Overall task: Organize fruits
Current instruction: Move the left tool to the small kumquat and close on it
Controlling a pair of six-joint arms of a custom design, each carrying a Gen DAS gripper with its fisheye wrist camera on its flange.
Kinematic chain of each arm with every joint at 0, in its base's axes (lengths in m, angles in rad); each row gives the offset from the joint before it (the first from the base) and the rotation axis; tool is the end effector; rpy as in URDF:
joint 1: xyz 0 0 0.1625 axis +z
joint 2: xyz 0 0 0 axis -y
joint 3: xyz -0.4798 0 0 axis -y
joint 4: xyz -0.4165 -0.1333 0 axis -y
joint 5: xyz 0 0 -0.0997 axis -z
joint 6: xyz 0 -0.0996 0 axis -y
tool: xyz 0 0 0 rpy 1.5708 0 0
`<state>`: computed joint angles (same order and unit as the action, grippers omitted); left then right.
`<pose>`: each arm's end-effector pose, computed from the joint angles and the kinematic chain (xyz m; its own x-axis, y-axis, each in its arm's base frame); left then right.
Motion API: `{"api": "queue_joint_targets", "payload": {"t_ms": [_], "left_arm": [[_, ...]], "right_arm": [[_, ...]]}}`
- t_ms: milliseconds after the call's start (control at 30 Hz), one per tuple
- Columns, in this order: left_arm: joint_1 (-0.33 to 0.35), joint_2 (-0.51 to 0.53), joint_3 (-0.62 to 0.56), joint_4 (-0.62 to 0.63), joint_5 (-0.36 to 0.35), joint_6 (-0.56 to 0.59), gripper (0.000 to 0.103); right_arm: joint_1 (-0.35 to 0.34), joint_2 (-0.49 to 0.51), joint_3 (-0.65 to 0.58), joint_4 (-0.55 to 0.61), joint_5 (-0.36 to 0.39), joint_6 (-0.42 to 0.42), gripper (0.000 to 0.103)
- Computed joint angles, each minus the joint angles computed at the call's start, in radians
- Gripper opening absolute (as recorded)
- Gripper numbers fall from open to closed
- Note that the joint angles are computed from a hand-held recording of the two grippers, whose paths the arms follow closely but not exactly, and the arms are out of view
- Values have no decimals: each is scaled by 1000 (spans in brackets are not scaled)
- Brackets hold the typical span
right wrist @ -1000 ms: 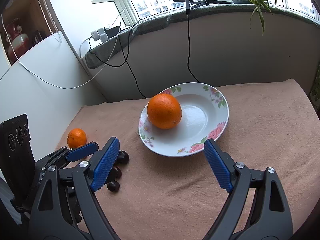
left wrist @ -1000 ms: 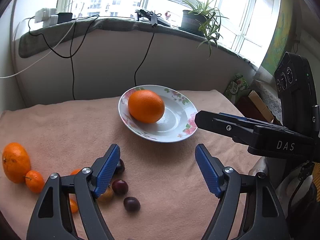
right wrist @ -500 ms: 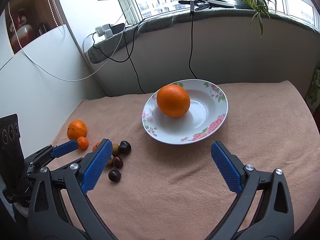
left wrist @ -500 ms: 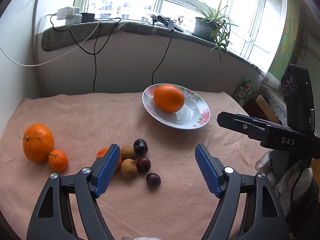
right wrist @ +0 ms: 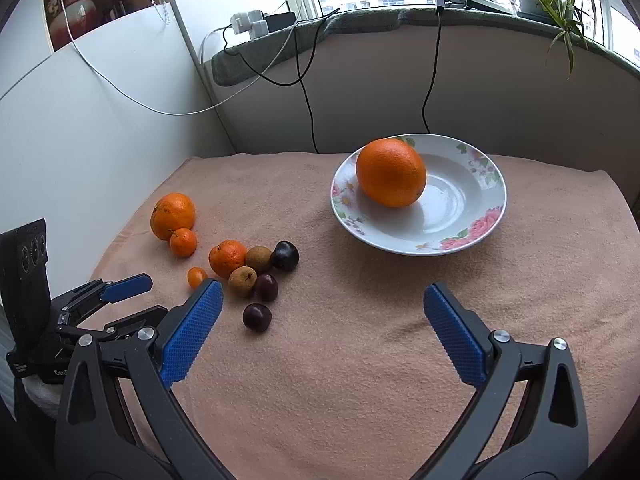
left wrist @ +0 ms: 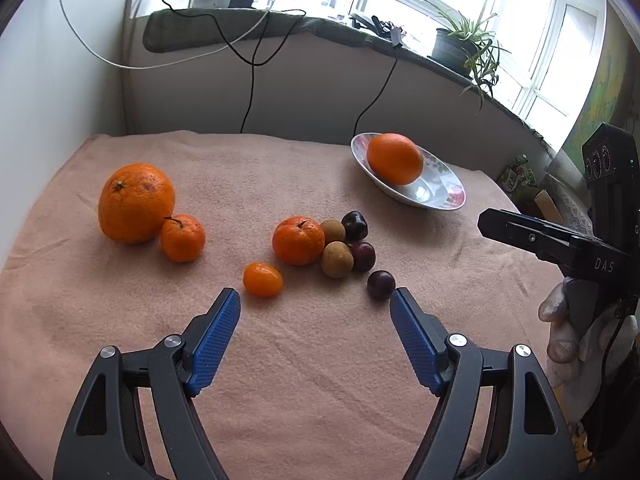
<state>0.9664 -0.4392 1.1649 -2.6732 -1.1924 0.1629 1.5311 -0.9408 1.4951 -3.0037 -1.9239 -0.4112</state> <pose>-0.3559 -0.8147 0.0407 -0.7450 0.5348 -0.3986 0.6580 0.6875 -0.3073 0.0681 -0.7757 0.3481 -0.8599 0.0231 0.5100 -0.3473 0.7058 -0.6175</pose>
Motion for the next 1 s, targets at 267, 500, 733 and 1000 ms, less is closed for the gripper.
{"api": "queue_joint_targets", "payload": {"t_ms": [267, 500, 733, 1000], "left_arm": [[24, 7, -26, 25, -23, -32, 68], [32, 19, -47, 38, -21, -34, 58], [38, 41, -86, 66, 2, -28, 46], [43, 65, -128, 103, 8, -22, 37]], "right_arm": [[7, 20, 7, 22, 3, -39, 102], [11, 34, 9, 38, -4, -51, 91], [17, 55, -4, 79, -10, -69, 71], [22, 80, -23, 103, -27, -84, 55]]}}
